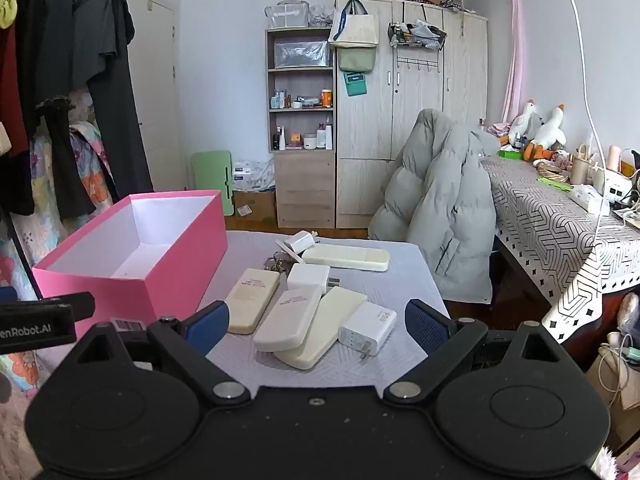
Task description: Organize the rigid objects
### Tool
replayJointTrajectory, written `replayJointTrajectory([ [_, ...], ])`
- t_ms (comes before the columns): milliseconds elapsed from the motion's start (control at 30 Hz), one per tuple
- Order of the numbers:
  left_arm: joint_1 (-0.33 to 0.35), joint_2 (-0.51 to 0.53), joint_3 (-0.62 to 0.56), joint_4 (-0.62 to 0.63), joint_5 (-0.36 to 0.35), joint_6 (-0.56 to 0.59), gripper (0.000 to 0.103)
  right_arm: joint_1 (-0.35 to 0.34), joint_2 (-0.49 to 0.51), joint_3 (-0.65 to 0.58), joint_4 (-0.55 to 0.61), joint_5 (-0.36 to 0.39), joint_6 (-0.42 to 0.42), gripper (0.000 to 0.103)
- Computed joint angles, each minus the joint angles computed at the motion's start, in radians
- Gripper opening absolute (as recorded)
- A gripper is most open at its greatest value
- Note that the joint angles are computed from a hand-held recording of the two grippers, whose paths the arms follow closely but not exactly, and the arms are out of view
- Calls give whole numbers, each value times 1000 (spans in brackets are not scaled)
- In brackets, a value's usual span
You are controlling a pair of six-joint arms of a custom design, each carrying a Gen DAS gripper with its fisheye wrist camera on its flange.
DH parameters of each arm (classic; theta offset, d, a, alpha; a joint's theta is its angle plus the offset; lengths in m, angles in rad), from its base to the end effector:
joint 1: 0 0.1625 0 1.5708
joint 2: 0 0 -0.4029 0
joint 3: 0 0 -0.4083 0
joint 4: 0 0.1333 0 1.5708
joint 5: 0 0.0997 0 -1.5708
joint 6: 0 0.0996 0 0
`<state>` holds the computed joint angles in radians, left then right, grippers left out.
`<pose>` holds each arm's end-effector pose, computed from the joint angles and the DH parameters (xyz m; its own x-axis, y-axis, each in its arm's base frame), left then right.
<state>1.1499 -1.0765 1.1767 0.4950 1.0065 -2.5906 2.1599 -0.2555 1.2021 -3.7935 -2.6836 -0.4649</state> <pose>-0.0794 -0.6341 0.3466 -0.6913 0.2177 -0.6890 0.6937 0.4669 -0.5485 0.4252 -0.5572 0.0156 -0.6825 0.3100 0.6619 -0.5229 0.4257 -0.7385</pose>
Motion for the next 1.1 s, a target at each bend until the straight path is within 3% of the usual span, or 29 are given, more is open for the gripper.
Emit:
replayJointTrajectory([
  [267,-1,23,-41,56,-5,-7,103,-1,14,-12,10,-27,6,98],
  [400,4,30,-51,69,-9,-6,103,-3,0,3,114,-44,91,99],
  [600,12,41,-74,94,2,-18,103,1,23,-34,180,-98,103,99],
  [1100,19,29,-62,108,54,-25,103,5,19,-27,200,-100,132,99],
])
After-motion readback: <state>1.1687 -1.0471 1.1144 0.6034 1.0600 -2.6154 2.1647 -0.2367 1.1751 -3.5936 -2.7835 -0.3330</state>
